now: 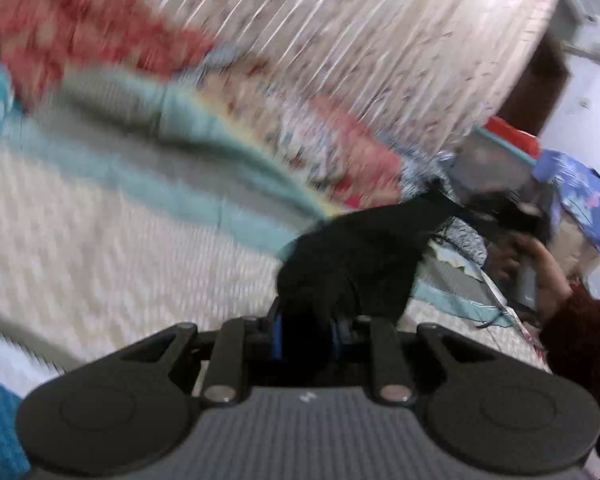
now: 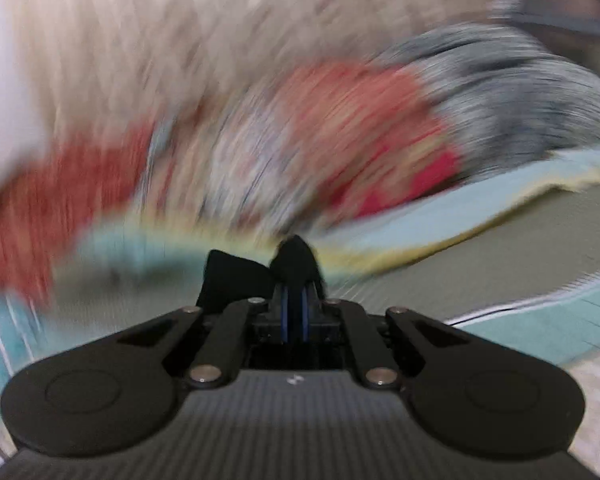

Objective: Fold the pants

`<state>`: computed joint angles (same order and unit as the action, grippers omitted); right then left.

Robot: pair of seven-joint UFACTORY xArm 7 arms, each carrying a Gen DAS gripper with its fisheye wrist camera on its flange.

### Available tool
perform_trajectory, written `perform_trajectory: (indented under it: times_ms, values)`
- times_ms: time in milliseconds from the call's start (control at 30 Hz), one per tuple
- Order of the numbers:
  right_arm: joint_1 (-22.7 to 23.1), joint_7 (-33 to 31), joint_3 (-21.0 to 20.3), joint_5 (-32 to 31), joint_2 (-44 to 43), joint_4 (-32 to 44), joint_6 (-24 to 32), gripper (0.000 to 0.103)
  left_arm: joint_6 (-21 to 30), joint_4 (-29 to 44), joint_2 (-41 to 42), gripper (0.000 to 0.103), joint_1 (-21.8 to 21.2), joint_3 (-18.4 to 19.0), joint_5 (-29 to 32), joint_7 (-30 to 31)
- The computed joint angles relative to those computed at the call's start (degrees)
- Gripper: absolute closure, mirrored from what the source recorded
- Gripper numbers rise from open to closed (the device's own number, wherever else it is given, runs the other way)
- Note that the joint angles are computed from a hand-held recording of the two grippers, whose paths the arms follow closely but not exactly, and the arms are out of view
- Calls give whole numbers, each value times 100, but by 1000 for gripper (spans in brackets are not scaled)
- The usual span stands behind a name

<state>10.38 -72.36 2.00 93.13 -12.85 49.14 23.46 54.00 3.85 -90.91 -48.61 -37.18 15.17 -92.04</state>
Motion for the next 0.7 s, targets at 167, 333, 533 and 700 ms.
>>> perform_trajectory:
  times_ms: [167,333,533,700]
  values:
    - [-970,222,-1102,-723,-1459,-1519,741,94,-332,662,969,85,-139,-263,-96,522]
    - [-2119,1147,-2008,-2958,-2198,-2852,1183,92,-1362,1069,2851,84,-272,-502,-578,616]
    - [-2463,1159,-2357,-4077,-2228,-3484,227,76,-1143,1425,3941,76,-656,-537,-819,199]
    - [-2117,1205,-2858,-4208,-2786,-3401,153,69,200,1942,3613,55,-863,-709,-639,108]
